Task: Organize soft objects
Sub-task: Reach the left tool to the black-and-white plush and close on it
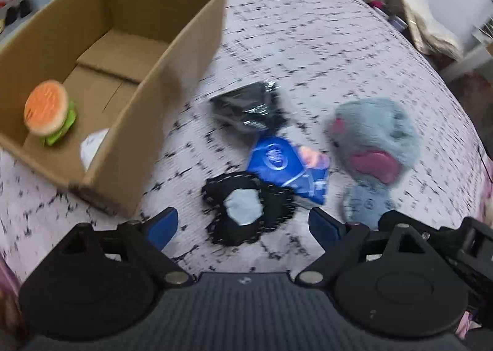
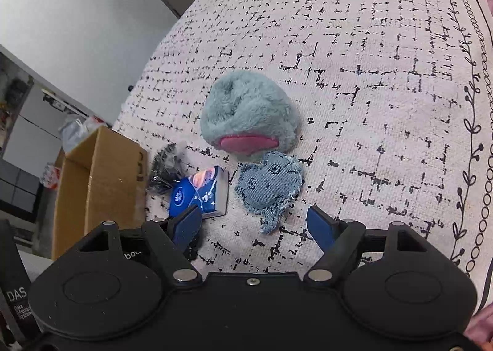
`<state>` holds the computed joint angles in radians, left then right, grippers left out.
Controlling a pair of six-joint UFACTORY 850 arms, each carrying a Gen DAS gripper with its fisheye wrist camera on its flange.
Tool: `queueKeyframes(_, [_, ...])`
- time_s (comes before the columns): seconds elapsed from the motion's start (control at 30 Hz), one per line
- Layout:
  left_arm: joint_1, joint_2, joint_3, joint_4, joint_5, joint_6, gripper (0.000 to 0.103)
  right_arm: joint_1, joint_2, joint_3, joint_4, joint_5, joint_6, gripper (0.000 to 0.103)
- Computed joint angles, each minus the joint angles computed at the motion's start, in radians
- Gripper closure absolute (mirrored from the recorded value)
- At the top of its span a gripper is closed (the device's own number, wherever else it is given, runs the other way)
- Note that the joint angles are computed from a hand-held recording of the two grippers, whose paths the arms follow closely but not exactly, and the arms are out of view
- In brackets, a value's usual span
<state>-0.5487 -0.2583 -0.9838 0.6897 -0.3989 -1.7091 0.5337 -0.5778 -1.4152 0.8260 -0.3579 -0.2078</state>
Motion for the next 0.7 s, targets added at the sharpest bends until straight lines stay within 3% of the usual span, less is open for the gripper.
queueKeyframes(0.23, [-0.022,-0.021,0.026,0.243,-0.011,-0.312,0.014,0.034,-0.036,-0.038,-0.221,0.044,0.142,0.028])
queueKeyframes(0.43, [-0.026,-0.010,0.044,0.325,-0.018,-0.429,0.022,0.042,-0.056,-0.052,-0.355,0.059,0.256,0.028])
queueKeyframes(0.57, [-0.023,0.004,0.061,0.325,-0.018,-0.463,0.050,0.058,-0.065,-0.059,-0.501,0.075,0.358,0.028])
queueKeyframes(0.7, [-0.008,0.021,0.078,0.325,0.013,-0.473,0.067,0.085,-0.076,-0.073,-0.750,0.072,0.520,0.028])
